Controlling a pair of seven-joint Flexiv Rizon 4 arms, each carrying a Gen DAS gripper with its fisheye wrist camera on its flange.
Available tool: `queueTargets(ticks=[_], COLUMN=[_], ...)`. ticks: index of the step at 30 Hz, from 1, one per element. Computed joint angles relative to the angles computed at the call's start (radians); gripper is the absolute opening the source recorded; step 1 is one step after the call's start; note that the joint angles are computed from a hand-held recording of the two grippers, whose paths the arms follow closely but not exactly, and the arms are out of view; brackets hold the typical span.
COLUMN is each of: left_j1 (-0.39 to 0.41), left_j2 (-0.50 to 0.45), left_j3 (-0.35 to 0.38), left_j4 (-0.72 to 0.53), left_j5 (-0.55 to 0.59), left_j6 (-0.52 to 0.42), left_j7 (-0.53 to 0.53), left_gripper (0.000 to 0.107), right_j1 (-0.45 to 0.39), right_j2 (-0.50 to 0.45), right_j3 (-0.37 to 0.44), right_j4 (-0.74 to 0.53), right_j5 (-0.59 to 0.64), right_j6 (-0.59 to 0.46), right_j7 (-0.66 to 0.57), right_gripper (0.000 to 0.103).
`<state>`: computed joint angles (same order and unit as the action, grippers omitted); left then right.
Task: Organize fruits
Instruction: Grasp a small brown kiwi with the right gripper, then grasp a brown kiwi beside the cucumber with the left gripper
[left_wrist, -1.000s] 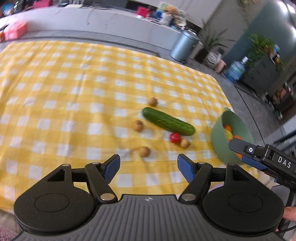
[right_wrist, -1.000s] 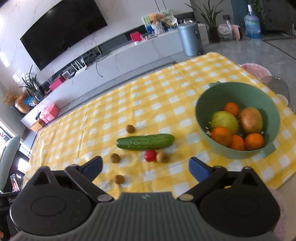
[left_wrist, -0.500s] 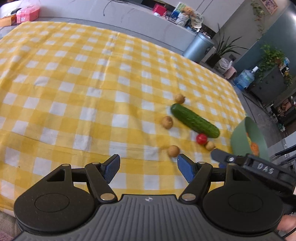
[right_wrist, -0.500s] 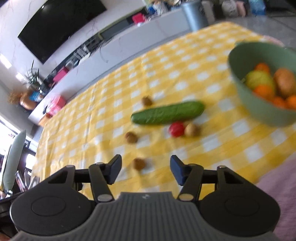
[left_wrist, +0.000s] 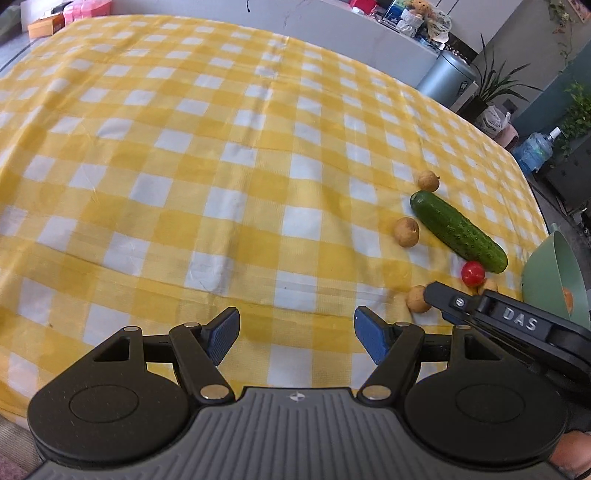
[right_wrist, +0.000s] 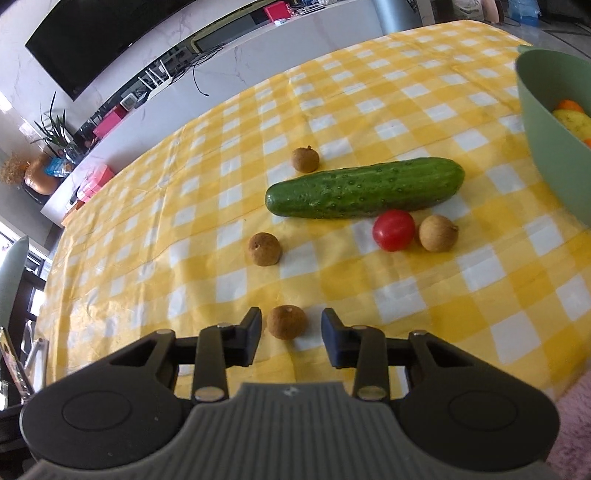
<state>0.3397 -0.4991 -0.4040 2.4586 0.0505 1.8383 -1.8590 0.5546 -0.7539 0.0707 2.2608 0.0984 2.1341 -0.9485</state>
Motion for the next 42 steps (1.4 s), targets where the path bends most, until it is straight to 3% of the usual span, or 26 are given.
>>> queueTargets(ticks=[6,9,10,14,18,21,29,31,35,39,42], left_j1=[0.022,0.019,0.05,0.164,0.109,0.122,0.109,0.094,0.015,0.057,-0.037], left_j2=[-0.013,-0.011,-0.016,-0.052,-0.027,-0.031,-0.035,-0.043,-0.089,-0.148,-0.152], left_j3=[-0.025,-0.022,-0.05,-0.153,-0.091,-0.097,-0.086,-0.071,0.009,-0.029,0.047], left_j4=[-0.003,-0.005,0.0,0.012,0.012,0.012,0.004,0.001,-0.017,-0.042,-0.062], left_j5=[0.009,0.001,0.006,0.042,0.031,0.04,0.049,0.053,0.076,0.151,0.137], left_j6=[-0.008,-0.017,-0.016,0.007,0.016,0.021,0.016,0.035,0.142,0.2,0.248], left_j7=[0.012,0.015,0.014,-0.001,-0.025,-0.04,-0.037,-0.033,-0.035,-0.057,-0.062], left_gripper=[0.083,0.083,0.083,0.083,0.083,0.083,0.083,0.083,0.083,0.083,0.083], right_j1=[0.056,0.128,0.156,0.196,0.221,0.229,0.516,0.504,0.411,0.396,0.409], right_j2=[-0.023,-0.036,-0.038,-0.05,-0.052,-0.045,-0.082,-0.084,-0.072,-0.1,-0.119], right_j3=[-0.046,-0.101,-0.124,-0.155,-0.173,-0.182,-0.486,-0.484,-0.406,-0.387,-0.394], right_j4=[-0.046,-0.055,-0.057,-0.064,-0.063,-0.055,-0.032,-0.026,-0.024,-0.035,-0.049], right_j5=[0.013,0.054,0.07,0.101,0.116,0.131,0.273,0.26,0.221,0.226,0.25], right_j6=[-0.046,-0.05,-0.057,-0.054,-0.054,-0.057,-0.167,-0.16,-0.106,-0.082,-0.07], right_j7=[-0.026,-0.051,-0.062,-0.095,-0.132,-0.148,-0.191,-0.179,-0.187,-0.211,-0.226], right_gripper=[0.033,0.027,0.023,0.023,0.022,0.022,0.022,0.022,0.022,0.022,0.022])
